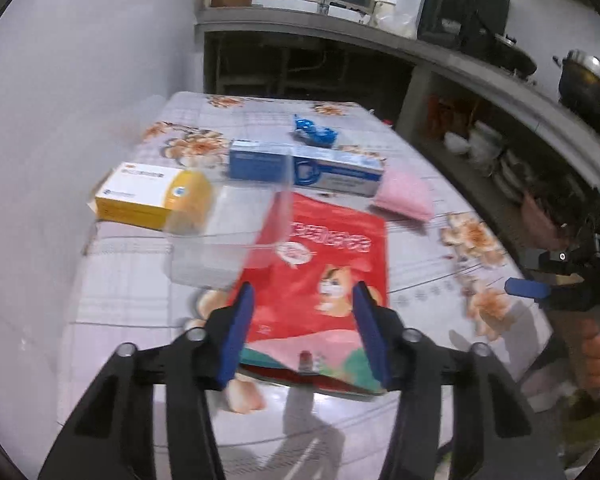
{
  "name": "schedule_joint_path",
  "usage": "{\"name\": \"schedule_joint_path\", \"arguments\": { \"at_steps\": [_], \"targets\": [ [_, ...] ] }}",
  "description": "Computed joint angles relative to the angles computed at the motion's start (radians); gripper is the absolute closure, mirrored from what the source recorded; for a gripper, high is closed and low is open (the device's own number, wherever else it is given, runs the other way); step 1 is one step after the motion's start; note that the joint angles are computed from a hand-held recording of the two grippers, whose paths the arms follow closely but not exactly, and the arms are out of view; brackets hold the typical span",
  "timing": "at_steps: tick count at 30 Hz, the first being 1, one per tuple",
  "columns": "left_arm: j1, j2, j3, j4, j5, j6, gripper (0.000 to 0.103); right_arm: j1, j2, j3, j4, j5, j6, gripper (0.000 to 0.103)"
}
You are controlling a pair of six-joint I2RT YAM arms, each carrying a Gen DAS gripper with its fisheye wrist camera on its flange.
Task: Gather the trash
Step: 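Bring both tools back over the table toward the red snack bag, then close the right tool on the edge of the red snack bag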
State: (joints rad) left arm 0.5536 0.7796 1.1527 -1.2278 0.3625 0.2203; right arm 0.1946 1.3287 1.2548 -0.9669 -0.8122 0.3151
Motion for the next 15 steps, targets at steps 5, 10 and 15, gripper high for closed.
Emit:
{"name": "schedule_joint_path", "arguments": {
  "at_steps": [5,10,15],
  "targets": [
    [-0.048,0.009,-0.061,0.047,-0.121,0.007,0.073,0.134,0.084,0.006,0.061,0.001,0.081,0.042],
    [-0.084,0.068,-0.142,0.087,-0.202,-0.021,0.084,0.209,0.101,-0.001,0.095,0.036,0.128,0.044],
    [-0.123,0.053,-0.173,0.074,-0.170,-0.025,0.086,0.198,0.083,-0.015,0.084,0.043,0.120,0.045]
  ]
}}
